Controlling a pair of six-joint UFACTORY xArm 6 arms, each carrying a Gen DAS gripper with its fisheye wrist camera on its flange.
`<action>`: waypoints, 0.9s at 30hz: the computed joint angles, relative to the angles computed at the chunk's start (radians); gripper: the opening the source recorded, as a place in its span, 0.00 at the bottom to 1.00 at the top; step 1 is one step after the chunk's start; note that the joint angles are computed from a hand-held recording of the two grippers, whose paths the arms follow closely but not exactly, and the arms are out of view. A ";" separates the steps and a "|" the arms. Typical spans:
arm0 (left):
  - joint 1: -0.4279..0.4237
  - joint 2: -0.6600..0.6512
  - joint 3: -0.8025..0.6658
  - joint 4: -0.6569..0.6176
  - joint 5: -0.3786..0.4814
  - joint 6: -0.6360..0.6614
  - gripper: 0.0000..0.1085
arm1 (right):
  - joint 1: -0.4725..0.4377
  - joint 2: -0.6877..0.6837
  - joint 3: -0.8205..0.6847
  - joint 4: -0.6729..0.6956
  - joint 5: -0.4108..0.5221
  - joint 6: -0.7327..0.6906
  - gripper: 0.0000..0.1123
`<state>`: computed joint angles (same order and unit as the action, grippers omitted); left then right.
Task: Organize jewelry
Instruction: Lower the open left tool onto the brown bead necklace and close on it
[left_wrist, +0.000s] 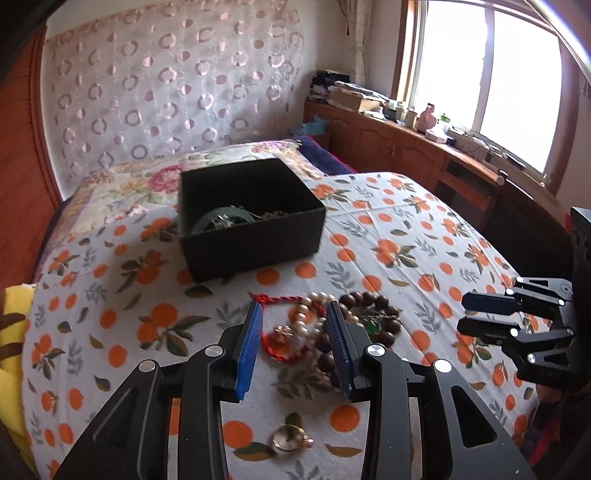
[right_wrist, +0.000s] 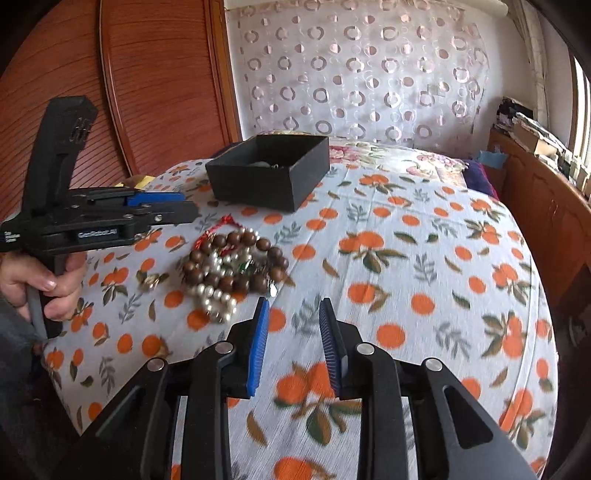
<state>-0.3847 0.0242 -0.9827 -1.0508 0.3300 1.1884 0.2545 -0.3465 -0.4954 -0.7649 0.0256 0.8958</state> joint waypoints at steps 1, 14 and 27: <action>-0.004 0.003 0.000 0.002 0.000 -0.002 0.31 | 0.001 -0.008 0.011 -0.003 -0.004 0.007 0.27; -0.063 0.068 -0.024 0.125 -0.012 -0.080 0.31 | 0.000 0.003 0.017 -0.132 0.001 0.136 0.27; -0.094 -0.047 0.056 -0.063 -0.115 0.108 0.11 | -0.007 0.013 0.018 -0.172 -0.013 0.179 0.27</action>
<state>-0.4785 -0.0226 -0.9268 -1.1141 0.2152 1.2961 0.2474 -0.3337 -0.4773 -0.9368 0.0126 1.0750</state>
